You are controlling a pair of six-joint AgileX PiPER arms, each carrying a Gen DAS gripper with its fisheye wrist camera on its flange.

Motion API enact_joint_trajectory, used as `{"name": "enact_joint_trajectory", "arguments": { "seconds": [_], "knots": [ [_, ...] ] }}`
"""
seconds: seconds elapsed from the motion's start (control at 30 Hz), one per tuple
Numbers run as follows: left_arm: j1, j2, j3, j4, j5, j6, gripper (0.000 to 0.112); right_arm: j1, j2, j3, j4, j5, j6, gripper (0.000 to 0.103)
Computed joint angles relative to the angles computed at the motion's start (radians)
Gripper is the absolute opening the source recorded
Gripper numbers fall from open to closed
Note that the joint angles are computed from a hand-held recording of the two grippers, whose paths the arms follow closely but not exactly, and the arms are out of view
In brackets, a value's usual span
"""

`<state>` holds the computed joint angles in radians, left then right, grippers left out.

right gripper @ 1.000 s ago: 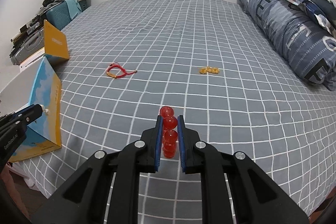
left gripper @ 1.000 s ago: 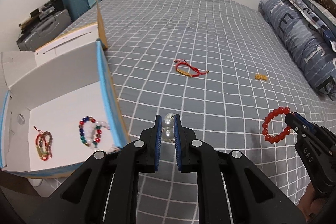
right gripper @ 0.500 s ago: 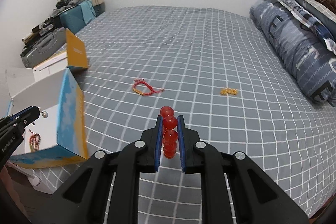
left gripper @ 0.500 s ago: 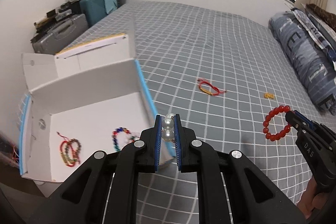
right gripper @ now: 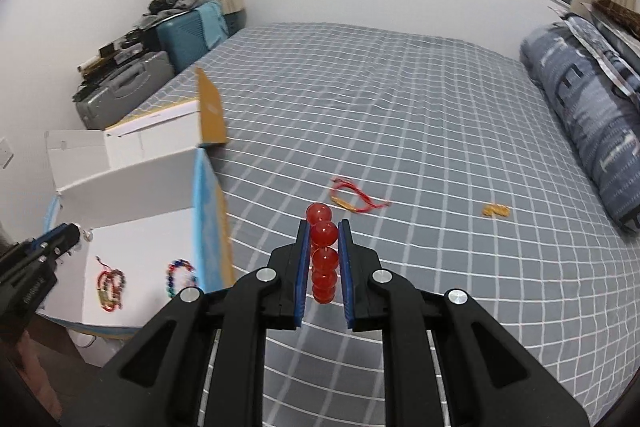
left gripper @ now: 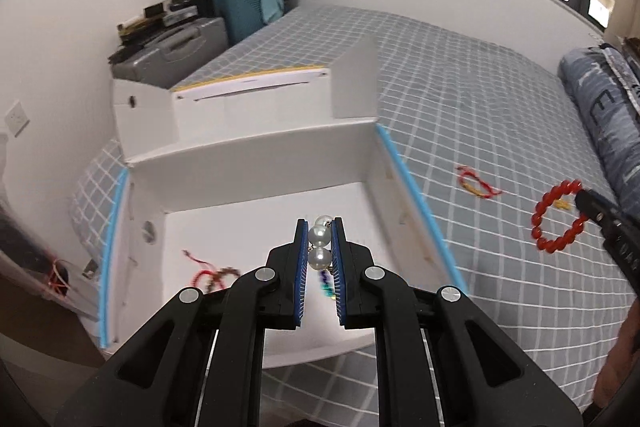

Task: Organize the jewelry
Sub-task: 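Lift and carry both held bracelets over the open white box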

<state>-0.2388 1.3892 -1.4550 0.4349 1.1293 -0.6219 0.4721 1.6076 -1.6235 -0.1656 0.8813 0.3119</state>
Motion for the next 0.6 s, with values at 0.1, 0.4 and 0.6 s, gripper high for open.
{"name": "enact_joint_trajectory", "arguments": {
  "seconds": [0.1, 0.4, 0.6],
  "knots": [
    [0.047, -0.018, 0.02, -0.013, -0.008, 0.019, 0.011, 0.052, 0.037, -0.06, -0.021, 0.022, 0.018, 0.013],
    [0.224, -0.069, 0.082, -0.086, -0.049, 0.129, 0.011, 0.178, 0.144, -0.221, -0.039, 0.072, 0.056, 0.013],
    [0.33, -0.077, 0.108, -0.134, -0.074, 0.202, 0.011, 0.253, 0.227, -0.334, -0.049, 0.107, 0.066, 0.013]
  ]
}}
